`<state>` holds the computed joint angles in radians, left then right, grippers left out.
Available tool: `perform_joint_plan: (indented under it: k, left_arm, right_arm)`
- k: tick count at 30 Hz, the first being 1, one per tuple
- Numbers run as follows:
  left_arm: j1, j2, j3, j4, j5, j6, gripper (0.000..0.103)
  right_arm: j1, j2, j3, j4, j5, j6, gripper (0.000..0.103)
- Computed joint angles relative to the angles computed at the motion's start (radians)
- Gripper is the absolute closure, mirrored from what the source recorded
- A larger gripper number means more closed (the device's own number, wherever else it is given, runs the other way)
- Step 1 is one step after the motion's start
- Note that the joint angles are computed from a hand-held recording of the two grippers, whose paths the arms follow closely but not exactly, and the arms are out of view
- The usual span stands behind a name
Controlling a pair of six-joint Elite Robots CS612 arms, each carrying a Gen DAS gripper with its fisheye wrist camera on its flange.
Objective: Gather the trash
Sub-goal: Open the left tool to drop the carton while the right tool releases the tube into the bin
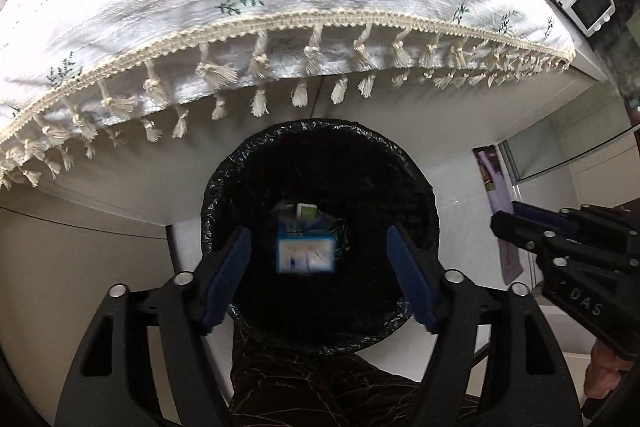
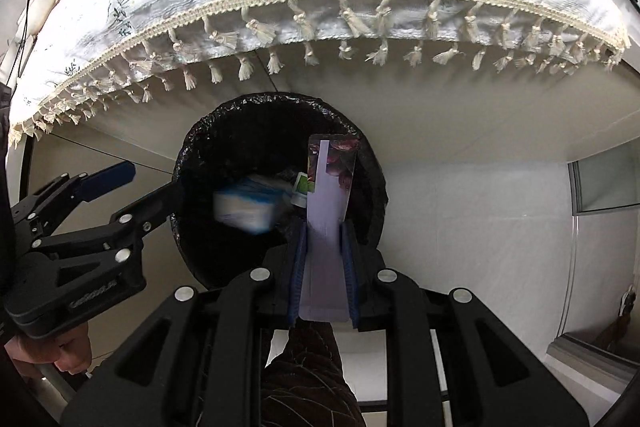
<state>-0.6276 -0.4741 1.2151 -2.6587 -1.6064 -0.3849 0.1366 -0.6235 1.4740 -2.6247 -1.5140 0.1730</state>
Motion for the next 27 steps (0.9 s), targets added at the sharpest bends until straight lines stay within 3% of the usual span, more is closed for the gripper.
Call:
perform_joint_plan:
  k: [8, 10, 27]
  left_arm:
    - [0.014, -0.036, 0.051, -0.046, 0.036, -0.025, 0.014]
    - [0.019, -0.046, 0.062, -0.055, 0.049, -0.044, 0.006]
    - [0.057, -0.086, 0.138, -0.083, 0.100, -0.135, 0.006]
  right_arm:
    - [0.016, 0.046, -0.072, 0.030, 0.030, -0.015, 0.086]
    - [0.023, 0.060, -0.096, 0.041, 0.038, -0.021, 0.086]
    - [0.052, 0.126, -0.203, 0.104, 0.039, -0.065, 0.083]
